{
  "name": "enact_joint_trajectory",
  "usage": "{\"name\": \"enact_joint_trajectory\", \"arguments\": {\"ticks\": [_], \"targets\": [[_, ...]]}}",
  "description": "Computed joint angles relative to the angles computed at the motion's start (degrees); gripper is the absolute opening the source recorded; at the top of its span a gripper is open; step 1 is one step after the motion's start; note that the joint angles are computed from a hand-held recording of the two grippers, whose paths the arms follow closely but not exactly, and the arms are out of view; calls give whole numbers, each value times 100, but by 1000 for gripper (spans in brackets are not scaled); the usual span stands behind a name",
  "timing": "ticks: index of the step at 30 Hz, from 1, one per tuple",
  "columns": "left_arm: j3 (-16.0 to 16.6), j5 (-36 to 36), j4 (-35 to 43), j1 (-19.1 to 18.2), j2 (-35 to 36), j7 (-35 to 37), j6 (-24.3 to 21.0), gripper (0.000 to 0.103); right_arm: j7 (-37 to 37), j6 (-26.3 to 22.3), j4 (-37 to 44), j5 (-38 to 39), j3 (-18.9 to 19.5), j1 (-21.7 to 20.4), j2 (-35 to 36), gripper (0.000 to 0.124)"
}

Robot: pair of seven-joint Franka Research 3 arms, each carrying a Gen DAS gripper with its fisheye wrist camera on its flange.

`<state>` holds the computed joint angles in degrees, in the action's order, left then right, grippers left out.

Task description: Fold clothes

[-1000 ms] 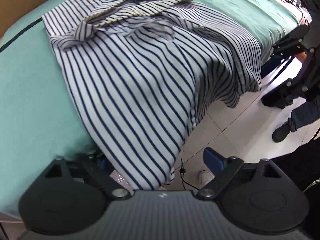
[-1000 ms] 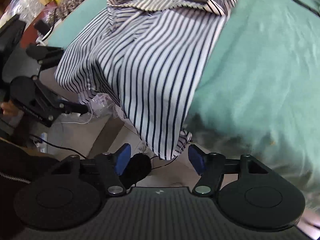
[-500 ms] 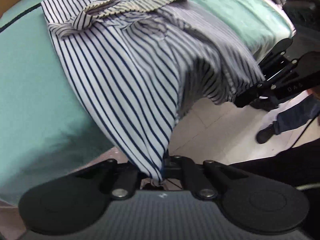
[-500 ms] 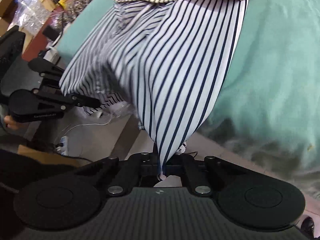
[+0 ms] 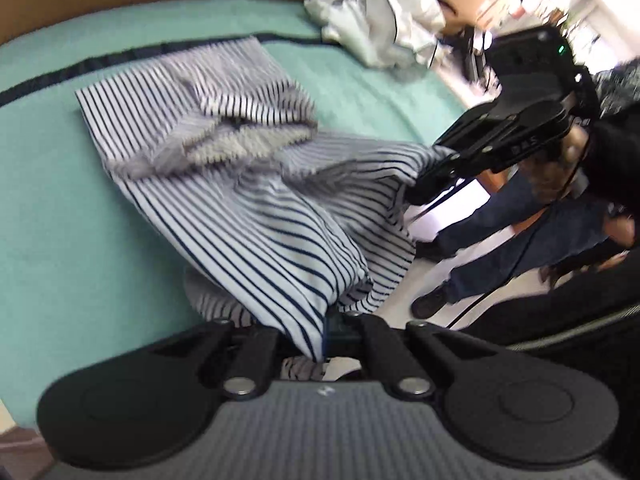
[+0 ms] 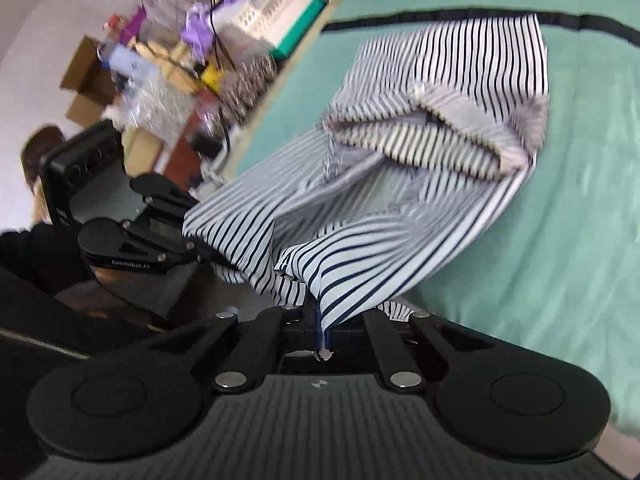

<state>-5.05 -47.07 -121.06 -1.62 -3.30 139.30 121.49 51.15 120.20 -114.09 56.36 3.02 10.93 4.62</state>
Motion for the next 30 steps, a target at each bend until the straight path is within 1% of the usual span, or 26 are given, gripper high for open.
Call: {"name": "enact_joint_trajectory", "arguments": {"ticks": [2,3,5,7,9,13,14,15,16,17,18,19,20,21,22,24,25,26,27,28,29,30], "targets": [[88,-286,516,113,415,-125,-255,0,120,-6,295,186,-33,-62,214,3],[73,-449,830,181,693,-233,-335,0,224,30,466,269,-29,-88,356,3],[-13,-675,1356,354,1200,-459,-322,0,423,215,752,371,2,-129,613,3],[-131,-739,1869,488,1725,-693,-203,0,691,473,1041,448,49,-163,911,3],[-227,-587,2312,554,2171,-895,58,0,972,815,1292,515,114,-191,1204,5],[-373,-129,3410,629,3212,-1623,166,0,1611,1550,1716,413,227,-215,1727,13],[-402,19,3627,613,3414,-1761,226,0,1757,1770,1779,342,252,-203,1826,18],[-425,177,3846,588,3613,-1900,286,0,1893,1967,1833,274,280,-200,1912,25],[-453,337,4095,594,3809,-2033,224,0,1986,2108,1856,233,319,-220,1959,30],[-480,497,4362,602,4012,-2165,130,0,2081,2247,1881,191,351,-234,2007,38],[-506,658,4648,608,4222,-2299,26,0,2166,2366,1907,164,386,-254,2049,41],[-554,765,4867,652,4367,-2425,-133,0,2189,2413,1918,159,436,-296,2048,41],[-635,820,4886,731,4364,-2402,-238,0,2143,2397,1899,102,476,-333,1998,41],[-820,930,4850,882,4336,-2371,-294,0,2103,2368,1872,-34,483,-337,1928,41],[-805,935,4614,883,4135,-2154,-217,0,2089,2318,1827,-430,422,-256,1813,41],[-869,1324,3902,881,3576,-1738,201,0,2045,2164,1740,-1429,273,-32,1570,41],[-892,1532,3565,868,3306,-1554,415,0,1914,1876,1707,-1812,243,-8,1457,41],[-907,1697,3266,881,3075,-1383,519,4,1793,1505,1696,-2049,243,-16,1371,41],[-908,1849,2979,886,2851,-1217,602,12,1680,1173,1691,-2259,240,-5,1299,41],[-910,1927,2716,892,2647,-1103,657,42,1608,980,1649,-2406,242,32,1239,41],[-914,1931,2468,904,2467,-996,712,66,1559,896,1586,-2521,241,82,1189,41],[-895,1976,2362,891,2395,-957,631,69,1514,850,1539,-2613,241,131,1167,40]]}}
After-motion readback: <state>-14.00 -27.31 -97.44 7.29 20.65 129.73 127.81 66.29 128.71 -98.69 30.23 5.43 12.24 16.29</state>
